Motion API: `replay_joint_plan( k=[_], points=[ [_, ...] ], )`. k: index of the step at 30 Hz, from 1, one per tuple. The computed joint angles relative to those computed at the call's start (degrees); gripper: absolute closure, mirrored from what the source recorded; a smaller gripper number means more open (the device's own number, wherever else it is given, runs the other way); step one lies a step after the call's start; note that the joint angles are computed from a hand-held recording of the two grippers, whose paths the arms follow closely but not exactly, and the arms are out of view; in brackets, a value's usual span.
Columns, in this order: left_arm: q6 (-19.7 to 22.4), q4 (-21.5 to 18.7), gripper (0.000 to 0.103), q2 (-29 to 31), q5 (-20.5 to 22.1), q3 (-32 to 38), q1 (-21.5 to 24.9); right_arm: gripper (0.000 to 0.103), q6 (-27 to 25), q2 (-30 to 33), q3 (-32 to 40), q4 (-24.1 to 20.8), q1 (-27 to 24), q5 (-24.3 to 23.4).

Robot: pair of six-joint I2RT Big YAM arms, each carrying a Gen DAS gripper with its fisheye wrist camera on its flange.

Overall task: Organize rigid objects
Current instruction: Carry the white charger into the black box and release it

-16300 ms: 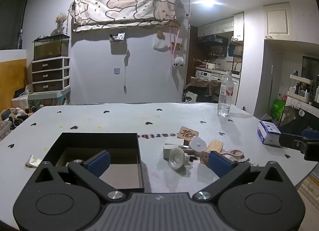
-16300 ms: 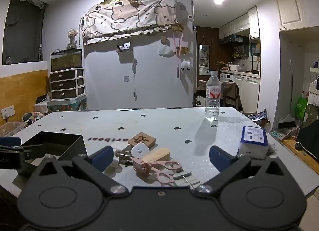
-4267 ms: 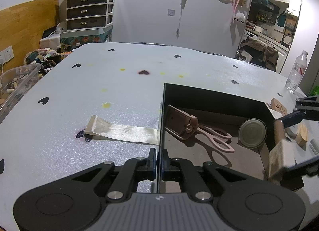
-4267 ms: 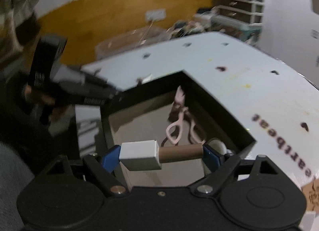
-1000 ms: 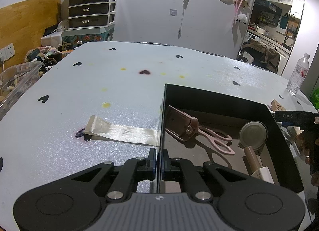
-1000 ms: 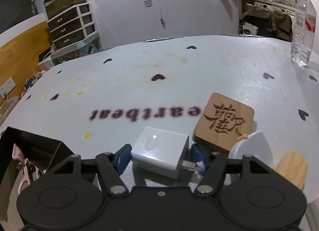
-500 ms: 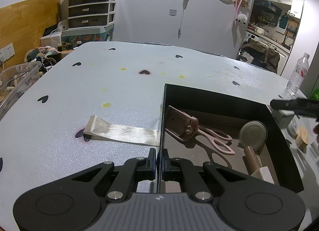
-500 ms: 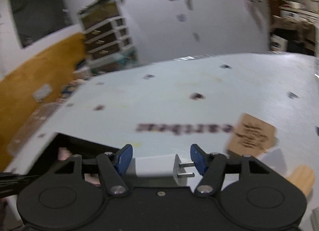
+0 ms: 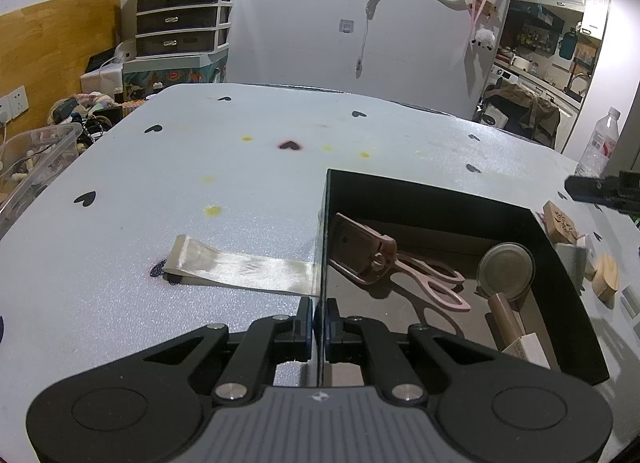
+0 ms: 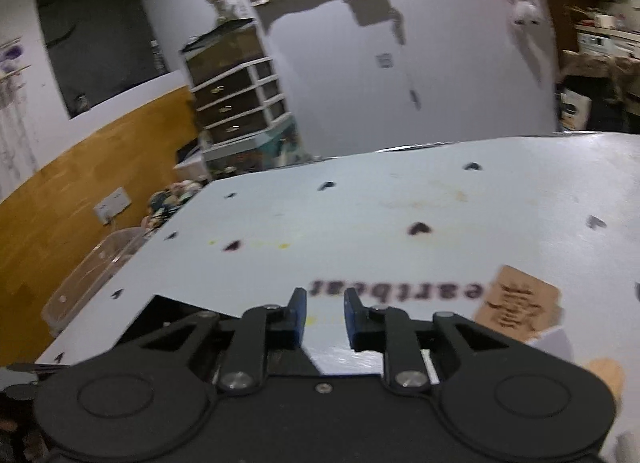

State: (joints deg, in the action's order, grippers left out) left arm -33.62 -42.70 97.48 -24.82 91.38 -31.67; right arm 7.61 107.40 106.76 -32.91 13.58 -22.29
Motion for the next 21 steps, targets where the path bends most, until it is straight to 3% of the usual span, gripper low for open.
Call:
replay_joint_plan(
  k=[7, 11, 16, 21],
  points=[
    [0.05, 0.03, 0.098, -0.03, 0.02, -0.01, -0.01, 0.056, -0.19, -0.99, -3.17, -2.63, -1.41, 2.45],
    [0.05, -0.02, 0.098, -0.02, 0.03, 0.02, 0.0, 0.049, -2.82, -1.16, -4.75, -4.21, -1.05, 5.38],
    [0.06, -0.03, 0.098, -0.03, 0.02, 0.01, 0.0, 0.048, -5.06, 0.34, -4.11, -5.3, -0.55, 8.56],
    [0.02, -0.06, 0.098, 0.01, 0.02, 0.07, -0.02, 0.056, -5.54, 2.45, -1.78, -6.66, -0.24, 10.04]
  ],
)
